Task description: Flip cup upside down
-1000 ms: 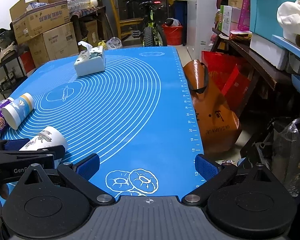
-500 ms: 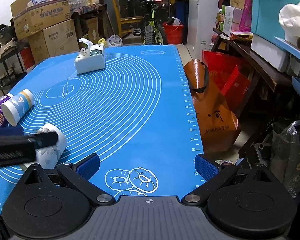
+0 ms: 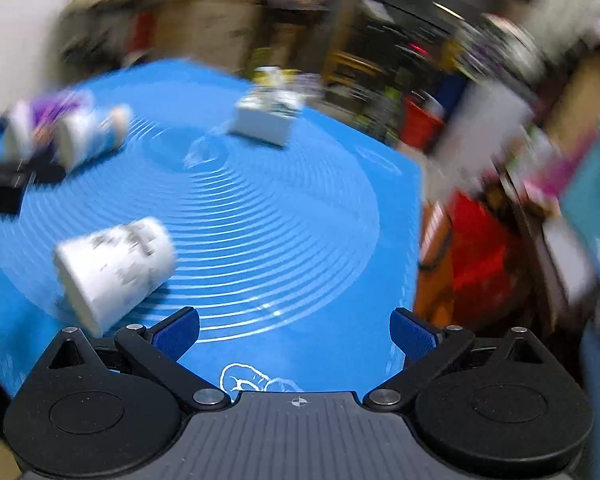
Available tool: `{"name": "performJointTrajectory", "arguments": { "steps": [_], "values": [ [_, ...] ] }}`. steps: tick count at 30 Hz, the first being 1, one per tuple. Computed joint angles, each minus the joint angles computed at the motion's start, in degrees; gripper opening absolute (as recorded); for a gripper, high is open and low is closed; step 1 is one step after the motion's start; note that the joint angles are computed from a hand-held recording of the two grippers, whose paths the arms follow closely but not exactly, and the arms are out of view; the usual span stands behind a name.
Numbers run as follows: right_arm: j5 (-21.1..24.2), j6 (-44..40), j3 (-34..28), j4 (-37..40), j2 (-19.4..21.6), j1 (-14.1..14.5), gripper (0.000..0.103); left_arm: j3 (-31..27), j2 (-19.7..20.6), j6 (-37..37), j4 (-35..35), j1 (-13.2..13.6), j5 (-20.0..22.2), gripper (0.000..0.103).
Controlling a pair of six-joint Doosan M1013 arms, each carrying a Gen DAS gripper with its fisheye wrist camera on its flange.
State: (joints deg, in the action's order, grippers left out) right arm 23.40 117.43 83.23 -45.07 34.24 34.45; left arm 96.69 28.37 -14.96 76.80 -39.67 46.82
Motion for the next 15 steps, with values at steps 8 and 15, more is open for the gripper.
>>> {"name": "performJointTrajectory", "arguments": {
  "steps": [8,15],
  "values": [
    [2.7,-28.7,-3.5,-11.9,2.4,3.5,0.101,3.1,-1.3,-2.5,-2.3,0.9,0.1,0.1],
    [0.4,-44.4,-3.4,-25.0,3.7,5.2,0.101,5.2,-1.9,-3.0,-0.9,0.6,2.3,0.1]
  ]
}}
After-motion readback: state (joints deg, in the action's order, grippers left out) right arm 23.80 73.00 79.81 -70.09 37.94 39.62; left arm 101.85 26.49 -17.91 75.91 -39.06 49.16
